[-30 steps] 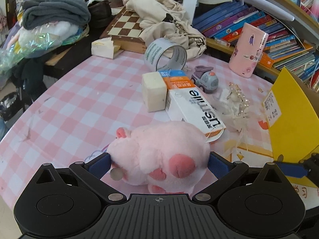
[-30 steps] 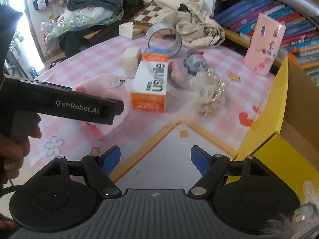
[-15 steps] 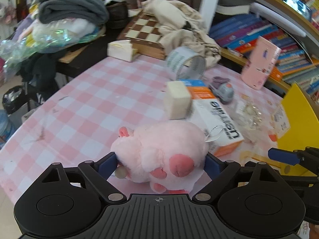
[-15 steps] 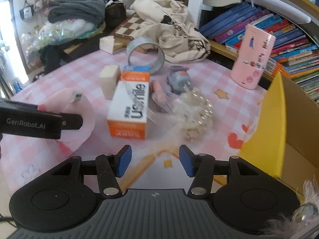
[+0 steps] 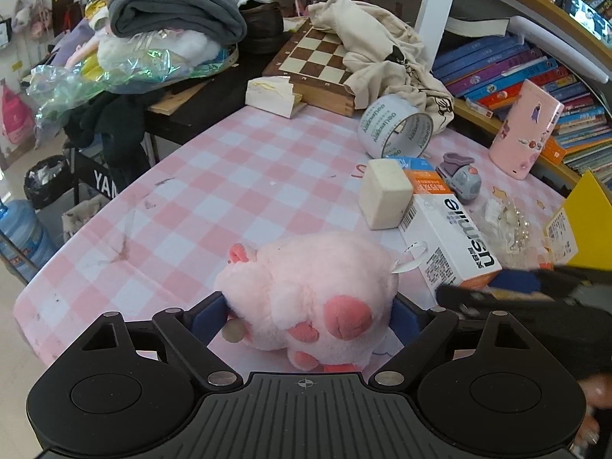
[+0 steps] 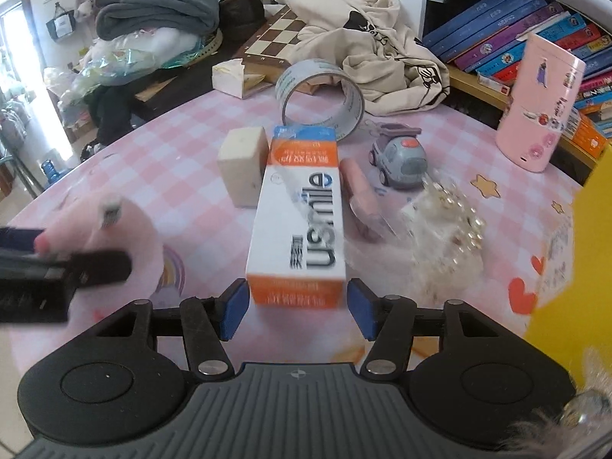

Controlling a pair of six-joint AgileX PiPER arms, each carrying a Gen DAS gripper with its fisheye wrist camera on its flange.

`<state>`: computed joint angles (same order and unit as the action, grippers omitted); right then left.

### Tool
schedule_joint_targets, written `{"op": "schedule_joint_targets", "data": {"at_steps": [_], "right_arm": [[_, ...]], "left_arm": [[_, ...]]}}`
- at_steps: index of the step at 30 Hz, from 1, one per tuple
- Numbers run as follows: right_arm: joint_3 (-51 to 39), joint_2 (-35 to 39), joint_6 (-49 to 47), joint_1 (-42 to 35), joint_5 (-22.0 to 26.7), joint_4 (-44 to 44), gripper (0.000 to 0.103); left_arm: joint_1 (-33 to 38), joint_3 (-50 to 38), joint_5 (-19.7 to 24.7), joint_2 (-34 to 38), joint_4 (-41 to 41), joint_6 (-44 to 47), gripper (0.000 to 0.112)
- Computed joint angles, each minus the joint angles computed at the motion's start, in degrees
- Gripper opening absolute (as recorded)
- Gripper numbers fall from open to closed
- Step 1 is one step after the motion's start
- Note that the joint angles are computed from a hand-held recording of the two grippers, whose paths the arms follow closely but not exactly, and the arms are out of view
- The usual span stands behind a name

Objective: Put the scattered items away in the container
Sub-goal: 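Lift the pig with the left tool while the right tool grasps the pearl ribbon ornament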

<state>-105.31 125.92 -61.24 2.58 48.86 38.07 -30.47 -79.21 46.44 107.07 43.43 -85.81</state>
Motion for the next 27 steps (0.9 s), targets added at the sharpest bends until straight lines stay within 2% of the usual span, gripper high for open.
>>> {"op": "schedule_joint_targets", "data": {"at_steps": [6,16,19,21,23,27], "right_arm": [[0.01,1.07,0.58,1.24,-2.43,-0.61,0.051],[6.22,-4.51,-7.87,-3.19,4.25,-0.95,0.051],[6.96,-5.54,-8.44,-4.13,8.26,-2.59,0.054],[9.29,-7.17,-11.32,-4.91,9.23,-1.81,0.064],[12.65,-9.68,-14.84,-5.59,7.79,-0.68,0.072],[16.73,-13.34,-20.13,-7.59,5.66,3.26,0.073]], "left_arm": [[-0.02,0.70,-0.35,-0.45,0.23,-0.09,0.089],[-0.45,3.01,0.33,-2.43,0.35,-1.77,0.089],[-0.72,3.15,0.26,-2.65,0.11,-1.46,0.089],[-0.95,3.24,0.12,-2.78,-0.04,-1.25,0.089],[-1.19,3.38,0.04,-2.92,-0.12,-1.21,0.089],[-1.53,3.96,-0.14,-3.34,-0.02,-1.76,0.089]]}}
